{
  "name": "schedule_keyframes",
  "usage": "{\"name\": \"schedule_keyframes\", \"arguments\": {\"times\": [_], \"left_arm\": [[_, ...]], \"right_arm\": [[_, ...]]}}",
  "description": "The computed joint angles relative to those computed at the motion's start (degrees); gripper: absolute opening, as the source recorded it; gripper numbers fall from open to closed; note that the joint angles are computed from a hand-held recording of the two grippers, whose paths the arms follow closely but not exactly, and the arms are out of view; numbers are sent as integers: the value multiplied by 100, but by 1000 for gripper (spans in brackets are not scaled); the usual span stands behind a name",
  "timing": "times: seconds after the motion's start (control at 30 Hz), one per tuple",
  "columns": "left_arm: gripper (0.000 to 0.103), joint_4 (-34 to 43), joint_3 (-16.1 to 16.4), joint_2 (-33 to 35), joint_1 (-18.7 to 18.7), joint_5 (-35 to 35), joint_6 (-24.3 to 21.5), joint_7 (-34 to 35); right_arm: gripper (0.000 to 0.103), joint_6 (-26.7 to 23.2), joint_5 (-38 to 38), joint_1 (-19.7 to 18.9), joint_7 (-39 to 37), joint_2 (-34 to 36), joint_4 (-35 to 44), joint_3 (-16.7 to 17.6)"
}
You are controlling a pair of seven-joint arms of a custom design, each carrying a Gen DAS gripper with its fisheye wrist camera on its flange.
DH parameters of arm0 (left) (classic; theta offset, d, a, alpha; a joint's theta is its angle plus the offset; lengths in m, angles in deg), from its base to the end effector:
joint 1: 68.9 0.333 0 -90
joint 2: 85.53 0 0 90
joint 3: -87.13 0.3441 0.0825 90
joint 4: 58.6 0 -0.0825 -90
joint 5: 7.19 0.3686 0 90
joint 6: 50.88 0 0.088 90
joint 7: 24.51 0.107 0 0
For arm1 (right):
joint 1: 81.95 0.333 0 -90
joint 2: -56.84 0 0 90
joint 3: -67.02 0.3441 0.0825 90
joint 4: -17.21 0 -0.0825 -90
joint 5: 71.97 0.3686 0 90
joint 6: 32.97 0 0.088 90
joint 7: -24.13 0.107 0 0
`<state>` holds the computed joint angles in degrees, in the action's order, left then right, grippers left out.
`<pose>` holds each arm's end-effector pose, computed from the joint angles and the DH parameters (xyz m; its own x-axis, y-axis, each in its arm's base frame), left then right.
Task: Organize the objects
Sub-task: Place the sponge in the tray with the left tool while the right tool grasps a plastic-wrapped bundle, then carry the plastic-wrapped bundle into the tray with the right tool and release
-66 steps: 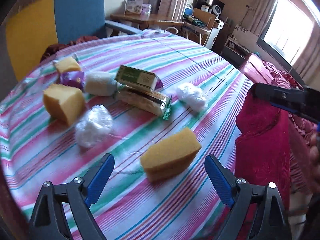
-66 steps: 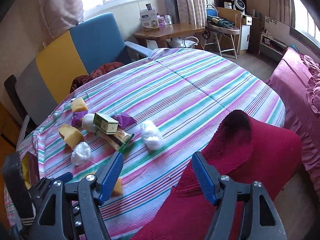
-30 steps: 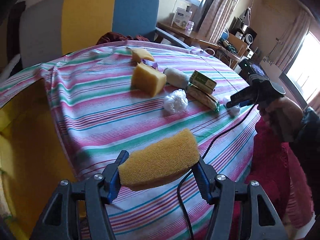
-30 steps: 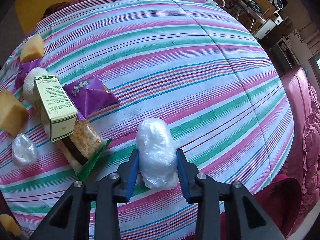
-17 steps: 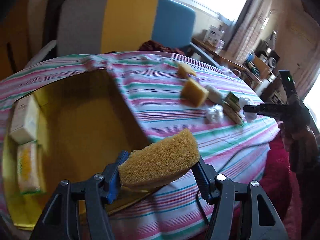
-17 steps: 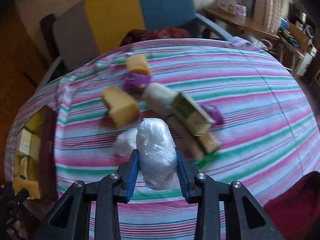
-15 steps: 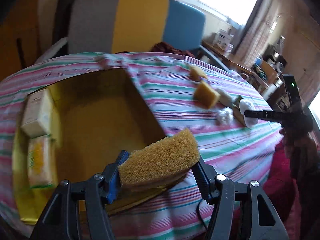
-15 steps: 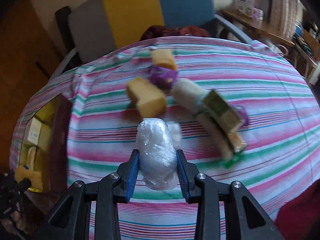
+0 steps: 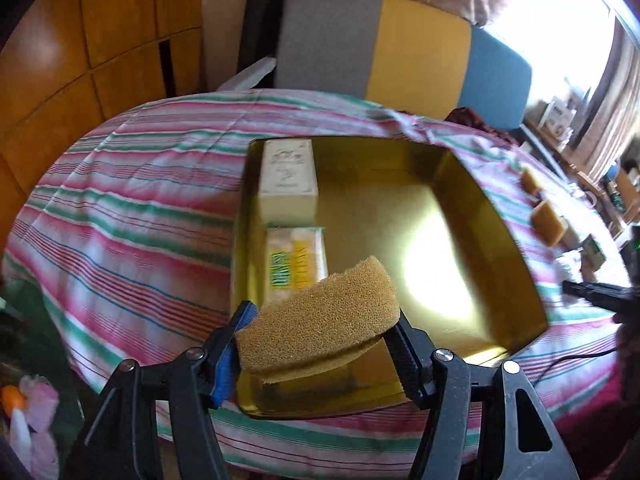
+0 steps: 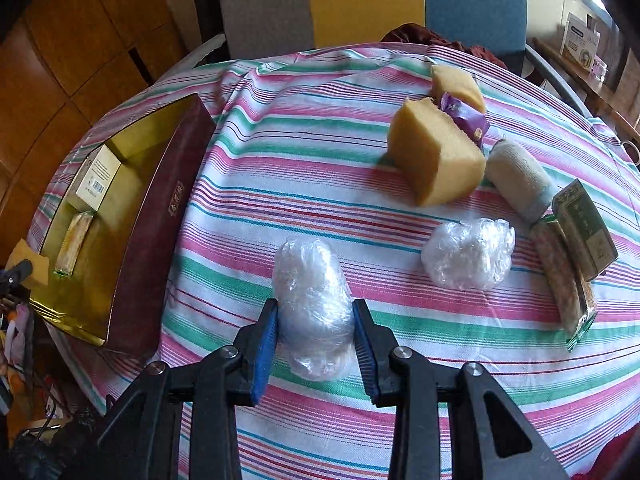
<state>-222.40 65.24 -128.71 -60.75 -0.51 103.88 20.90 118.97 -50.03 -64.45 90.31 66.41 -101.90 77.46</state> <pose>0.3132 -0.0848 0.4667 0.4243 -0.9011 0.0896 -0.7087 -0.3920 -0.5866 0.5364 0.2680 0.4288 0.5811 -0.7986 -0.1566 -0.7656 -0.4713 -0.4379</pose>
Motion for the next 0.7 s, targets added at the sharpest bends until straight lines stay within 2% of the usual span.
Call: {"name": "schedule_keyframes", "arguments": {"times": [0.17,0.37,0.6,0.7], "left_arm": [[68,-113,-104,40,79,106,-50,-72],[78,-149,-197,-31,117,267,-94,-249],[86,-96,-491,-277,372,554,-247,-702],[87,-108,-461,-384,375,612,-129,-838]], "right_arm": [[36,21,-73,7,69,43,23,-5],[36,31,-343,44,286,40,-6,-58],[36,60,-489,11,406,37,-20,-35],[36,80,-476,9,384,27,-27,-21]]}}
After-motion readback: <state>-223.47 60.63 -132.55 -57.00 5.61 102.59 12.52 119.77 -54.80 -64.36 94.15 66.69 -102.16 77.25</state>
